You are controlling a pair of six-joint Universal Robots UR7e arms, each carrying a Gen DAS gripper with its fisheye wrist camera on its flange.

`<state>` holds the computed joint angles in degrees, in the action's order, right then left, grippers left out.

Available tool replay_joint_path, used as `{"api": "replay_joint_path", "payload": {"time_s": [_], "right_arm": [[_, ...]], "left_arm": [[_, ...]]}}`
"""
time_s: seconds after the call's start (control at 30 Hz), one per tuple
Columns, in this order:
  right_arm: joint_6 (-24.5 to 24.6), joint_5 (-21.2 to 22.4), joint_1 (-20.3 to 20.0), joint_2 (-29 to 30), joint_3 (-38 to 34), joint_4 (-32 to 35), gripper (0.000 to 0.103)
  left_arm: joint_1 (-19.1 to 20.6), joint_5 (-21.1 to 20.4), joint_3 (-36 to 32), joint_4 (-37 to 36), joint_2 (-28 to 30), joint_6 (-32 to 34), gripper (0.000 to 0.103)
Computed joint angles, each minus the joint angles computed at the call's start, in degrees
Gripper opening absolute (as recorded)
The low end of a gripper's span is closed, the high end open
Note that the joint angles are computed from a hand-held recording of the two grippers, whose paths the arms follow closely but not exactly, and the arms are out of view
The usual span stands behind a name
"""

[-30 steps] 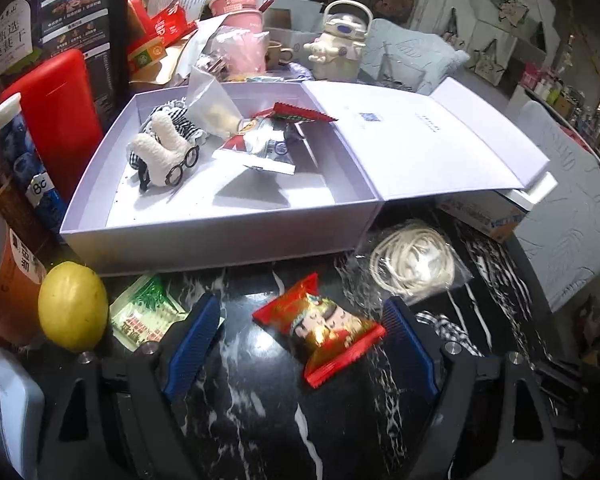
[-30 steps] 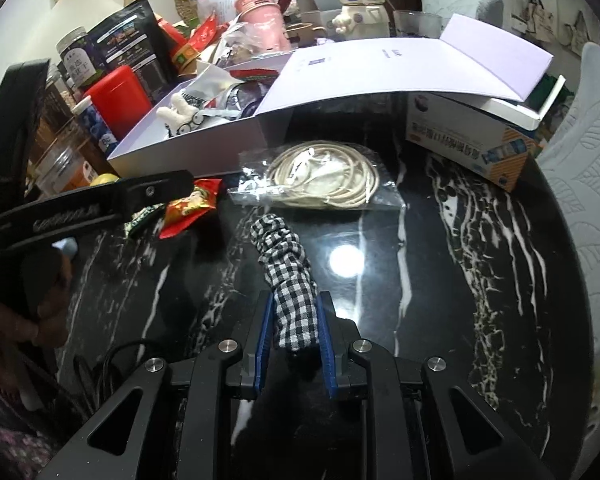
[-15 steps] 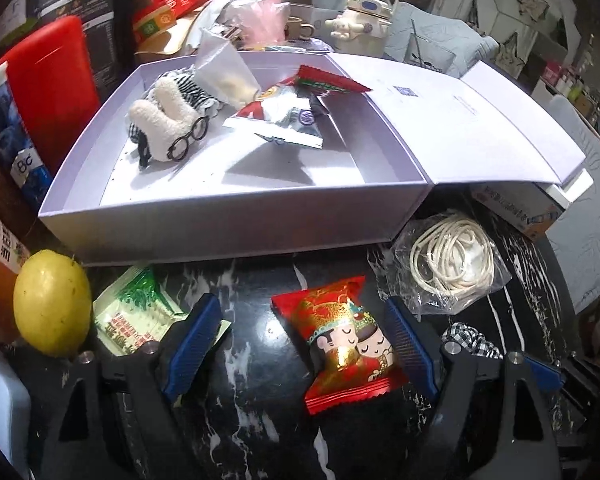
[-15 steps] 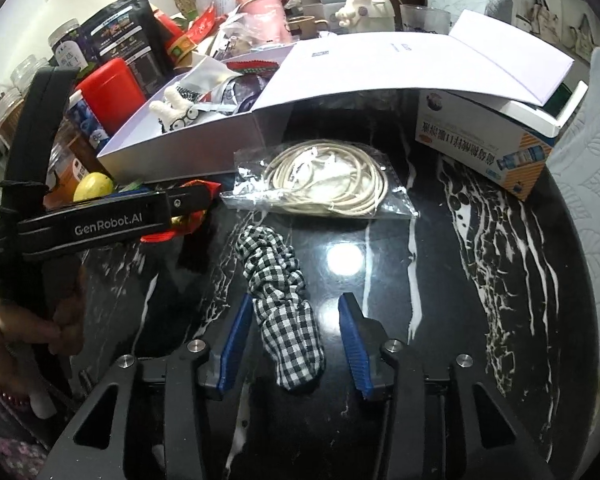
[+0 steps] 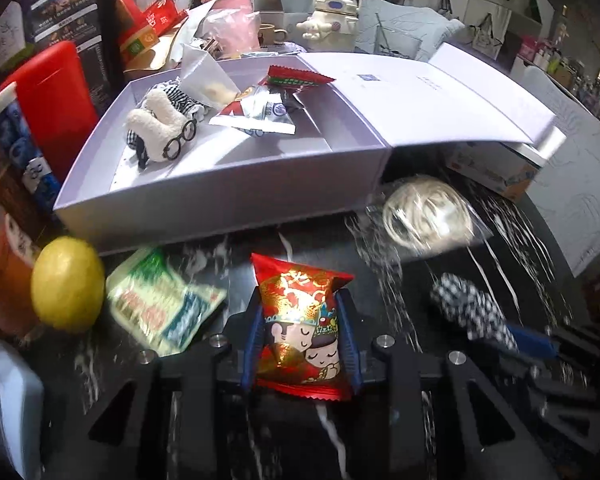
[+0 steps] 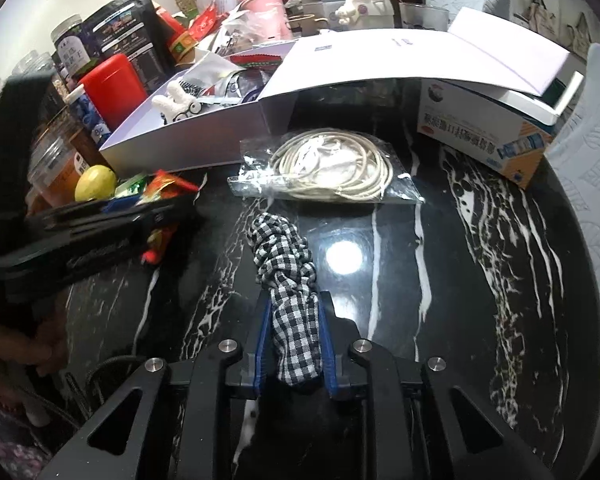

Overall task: Organize soft objects
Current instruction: 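Grasp the small red cartoon snack packet with the left tool, then lift the red cartoon packet and gingham scrunchie toward the gift box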

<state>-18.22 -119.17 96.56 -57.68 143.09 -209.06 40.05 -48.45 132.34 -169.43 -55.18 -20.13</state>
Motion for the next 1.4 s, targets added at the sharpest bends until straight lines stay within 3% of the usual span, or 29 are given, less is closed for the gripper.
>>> {"api": "replay_joint_path", "payload": {"time_s": [0.3,0.63,0.87,1.03,1.13,1.3,1.37,1.4], "right_arm": [[2.16,0.28,0.72,-0.06,3.61,-2.52,0.021],[5.74,-1.54,3.47,1.10,6.18,-4.67,0.021],[7.50,-1.67,4.96,0.23,7.94,-1.83,0.023],[7.07,-2.89,5.32,2.51,8.10,-6.35,0.026],[6.20,-4.18,6.08,4.01,7.57,-8.04,0.036],[5.75,-5.20,6.68,5.55,7.03,-9.80,0.038],[5.71,-4.99,6.46,6.24,7.09,-11.58,0.034],[5.71,-5.28,6.46,6.51,7.11,-12.16,0.022]], "left_arm": [[-4.17,-1.62,6.71,4.77,-6.83,-5.19,0.033],[-5.52,-4.78,10.37,9.86,-11.45,-8.24,0.033],[-6.52,-6.43,11.56,9.81,-11.05,-7.67,0.033],[-7.23,-4.77,12.03,8.25,-9.89,-7.23,0.034],[-7.85,-3.72,11.62,9.13,-9.06,-7.08,0.034],[-8.08,-3.11,12.11,7.76,-8.83,-7.39,0.034],[-7.50,-4.03,12.82,5.33,-9.30,-7.17,0.034],[-7.46,-4.13,12.88,5.41,-9.50,-7.24,0.033]]}}
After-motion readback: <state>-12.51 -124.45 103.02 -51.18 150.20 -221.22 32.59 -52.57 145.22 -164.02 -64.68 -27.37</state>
